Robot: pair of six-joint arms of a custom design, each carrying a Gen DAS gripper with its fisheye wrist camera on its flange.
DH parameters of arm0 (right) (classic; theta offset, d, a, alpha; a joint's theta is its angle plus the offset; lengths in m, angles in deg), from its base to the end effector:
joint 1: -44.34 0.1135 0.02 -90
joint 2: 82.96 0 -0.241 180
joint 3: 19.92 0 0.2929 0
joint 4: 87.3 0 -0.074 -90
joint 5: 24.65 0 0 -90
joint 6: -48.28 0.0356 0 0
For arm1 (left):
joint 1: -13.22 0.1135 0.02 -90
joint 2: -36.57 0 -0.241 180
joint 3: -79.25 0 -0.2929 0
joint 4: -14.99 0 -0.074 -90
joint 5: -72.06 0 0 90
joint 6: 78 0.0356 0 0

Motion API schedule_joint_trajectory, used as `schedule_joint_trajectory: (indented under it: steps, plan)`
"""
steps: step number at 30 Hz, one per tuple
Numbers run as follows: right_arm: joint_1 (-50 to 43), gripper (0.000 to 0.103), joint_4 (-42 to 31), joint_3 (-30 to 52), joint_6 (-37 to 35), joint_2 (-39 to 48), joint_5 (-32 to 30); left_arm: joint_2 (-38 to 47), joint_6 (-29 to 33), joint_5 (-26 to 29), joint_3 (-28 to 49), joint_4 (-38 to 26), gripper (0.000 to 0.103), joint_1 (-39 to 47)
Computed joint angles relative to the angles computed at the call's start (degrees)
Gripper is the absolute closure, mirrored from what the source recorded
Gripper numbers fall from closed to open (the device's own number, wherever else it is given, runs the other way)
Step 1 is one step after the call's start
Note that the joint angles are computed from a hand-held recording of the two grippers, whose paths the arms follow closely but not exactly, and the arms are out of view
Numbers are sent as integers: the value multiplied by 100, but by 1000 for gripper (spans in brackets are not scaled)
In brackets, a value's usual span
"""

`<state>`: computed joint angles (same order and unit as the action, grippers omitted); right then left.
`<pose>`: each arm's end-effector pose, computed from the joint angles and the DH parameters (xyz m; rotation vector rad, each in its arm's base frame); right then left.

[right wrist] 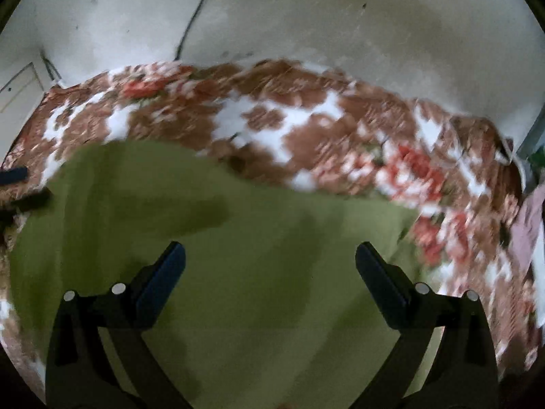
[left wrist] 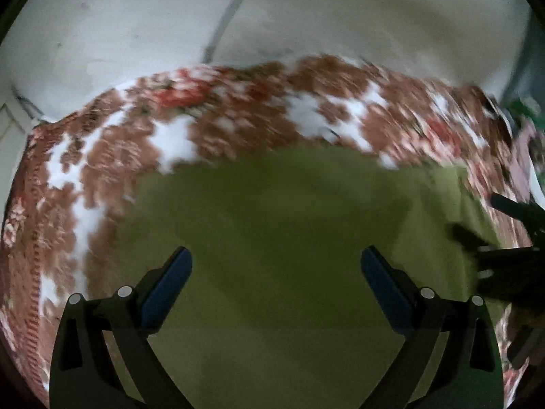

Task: Fold large clothes
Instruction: 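Press and smooth the folded jacket flat with both tools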

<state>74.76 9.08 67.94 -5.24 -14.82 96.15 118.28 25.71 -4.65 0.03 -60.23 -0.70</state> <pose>0.2265 0.1119 0.3421 0.2873 2.4516 -0.2514 0.3112 -0.0855 0.3574 0.6930 2.4416 -0.2969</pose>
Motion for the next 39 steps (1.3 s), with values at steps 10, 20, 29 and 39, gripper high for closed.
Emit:
schedule_joint_trajectory:
  steps: [10, 20, 29, 39]
  plan:
    - [27, 5, 566, -1544, 137, -301, 148, -390, -9, -598, -2000, 1164, 4, -396]
    - [-1818, 5, 643, -2843, -1593, -1854, -78, -269, 731, -530, -1952, 1171, 4, 270]
    - [-4080, 5, 925, -3376, -3899, -2952, -745, -202, 1267, -885, -1712, 1227, 4, 865]
    - [-3533, 5, -433, -2379, -2198, -3582, -980, -488, 1396, -441, -729, -98, 6, 2329]
